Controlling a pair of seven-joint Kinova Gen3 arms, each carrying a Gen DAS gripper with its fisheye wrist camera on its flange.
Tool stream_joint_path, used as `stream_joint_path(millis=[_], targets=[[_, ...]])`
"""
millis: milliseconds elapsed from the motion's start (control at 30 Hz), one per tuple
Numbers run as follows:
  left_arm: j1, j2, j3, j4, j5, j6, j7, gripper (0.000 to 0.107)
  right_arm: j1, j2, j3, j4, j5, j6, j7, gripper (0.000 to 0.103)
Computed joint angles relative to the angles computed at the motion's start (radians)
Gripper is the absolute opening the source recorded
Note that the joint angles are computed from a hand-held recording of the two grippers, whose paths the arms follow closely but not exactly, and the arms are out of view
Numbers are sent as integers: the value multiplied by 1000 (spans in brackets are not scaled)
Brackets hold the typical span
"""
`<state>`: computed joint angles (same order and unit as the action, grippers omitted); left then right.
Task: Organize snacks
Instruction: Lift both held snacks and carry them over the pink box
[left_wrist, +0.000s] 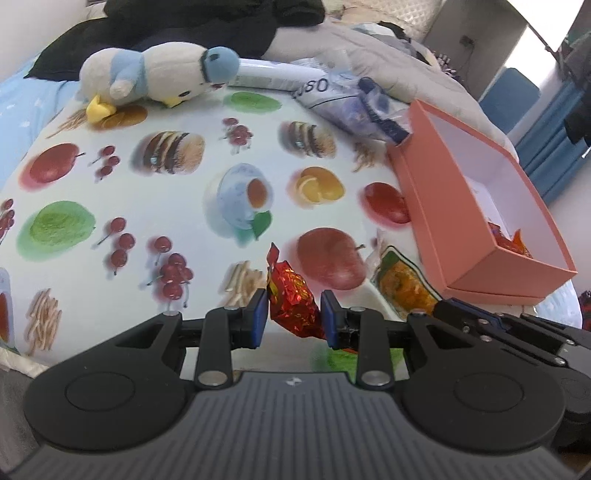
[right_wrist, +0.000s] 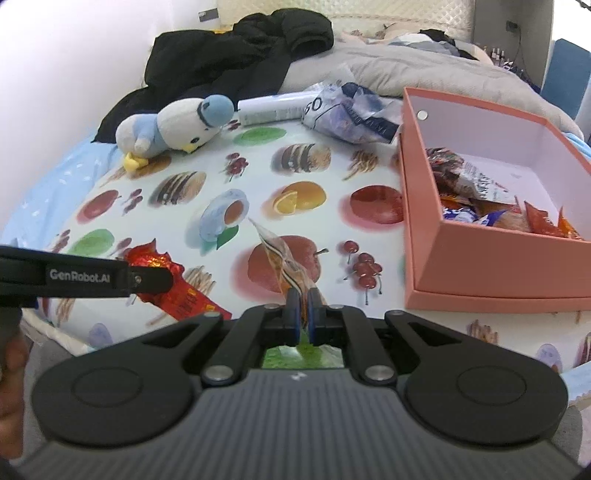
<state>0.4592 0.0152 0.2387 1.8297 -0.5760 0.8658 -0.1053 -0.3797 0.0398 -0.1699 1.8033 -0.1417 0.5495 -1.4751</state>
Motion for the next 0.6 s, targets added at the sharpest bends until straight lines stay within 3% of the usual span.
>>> stream_joint_path(millis=[233, 600], targets=[[13, 7, 7, -39, 14, 9, -23, 35, 14, -13, 7, -11, -30, 25, 15, 7], [72, 55, 13, -254, 1, 168, -148, 35, 58, -75, 44, -104, -88, 96, 52, 7]])
